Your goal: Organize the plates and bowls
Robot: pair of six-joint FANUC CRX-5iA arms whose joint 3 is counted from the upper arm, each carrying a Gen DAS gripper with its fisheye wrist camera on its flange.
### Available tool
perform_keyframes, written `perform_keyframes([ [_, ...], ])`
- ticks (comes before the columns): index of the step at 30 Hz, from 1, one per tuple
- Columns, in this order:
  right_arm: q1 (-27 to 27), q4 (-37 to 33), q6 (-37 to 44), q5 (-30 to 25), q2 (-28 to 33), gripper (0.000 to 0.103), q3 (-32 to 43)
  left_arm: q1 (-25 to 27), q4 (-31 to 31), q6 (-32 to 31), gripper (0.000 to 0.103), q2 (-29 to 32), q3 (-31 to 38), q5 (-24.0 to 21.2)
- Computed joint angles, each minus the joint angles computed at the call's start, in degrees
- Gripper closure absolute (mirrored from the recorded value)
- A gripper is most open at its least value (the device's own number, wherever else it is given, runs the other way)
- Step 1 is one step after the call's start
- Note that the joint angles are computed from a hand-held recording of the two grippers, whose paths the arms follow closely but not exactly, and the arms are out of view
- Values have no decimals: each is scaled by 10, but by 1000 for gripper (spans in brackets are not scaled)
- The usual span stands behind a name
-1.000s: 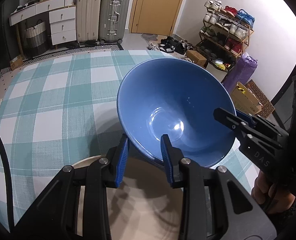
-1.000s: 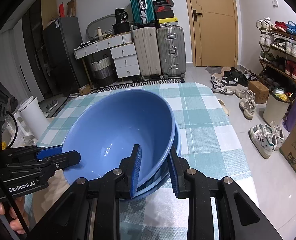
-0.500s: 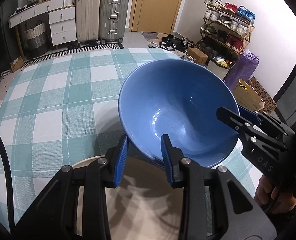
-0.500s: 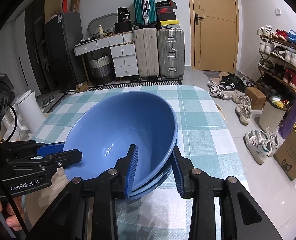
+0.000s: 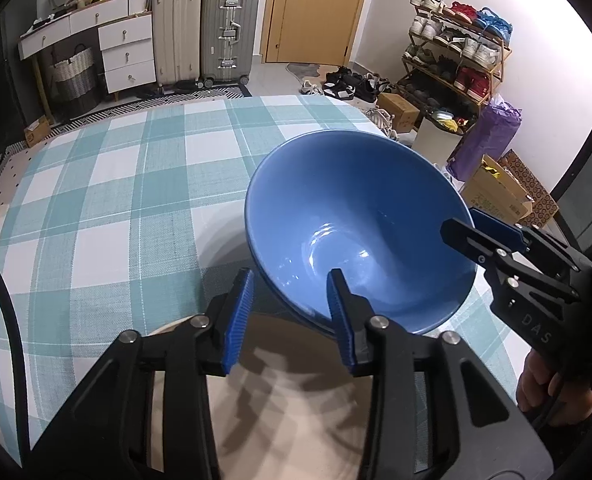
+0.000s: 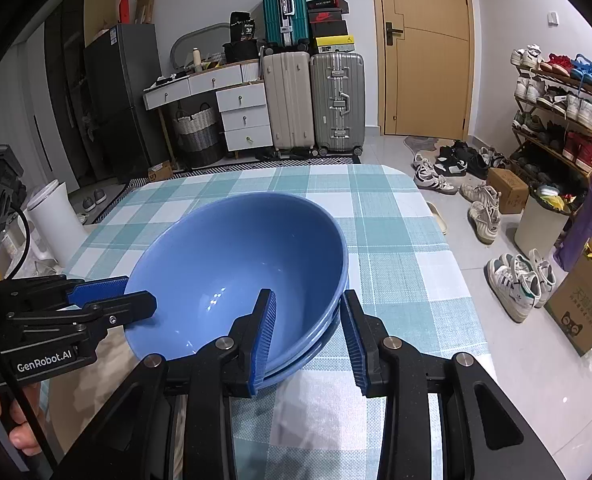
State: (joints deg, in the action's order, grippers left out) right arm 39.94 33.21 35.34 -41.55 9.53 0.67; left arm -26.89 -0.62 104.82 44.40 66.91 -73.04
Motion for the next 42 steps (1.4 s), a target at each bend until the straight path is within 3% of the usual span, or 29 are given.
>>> perform_keyframes([
  [10,-5,-17,6,-13,2,46,5,11,8,15,42,6,5,-9],
  [12,-10,-35,11,-11,1,41,7,14,10,22,33,3,-3,-3],
  [24,-43,-153,46,39,0,25,17,46,93,31,20,-15,-85,78],
  [27,-50,-186,62,46,4,19,25,50,102,37,19,-4,-78,76],
  [35,-63,-250,103,53,17,18,44,55,126,41,14,22,-60,73],
  [37,-65,-256,105,56,19,17,46,55,125,44,2,31,-48,65],
  [42,-68,-275,117,58,23,17,52,53,119,46,1,37,-41,68],
])
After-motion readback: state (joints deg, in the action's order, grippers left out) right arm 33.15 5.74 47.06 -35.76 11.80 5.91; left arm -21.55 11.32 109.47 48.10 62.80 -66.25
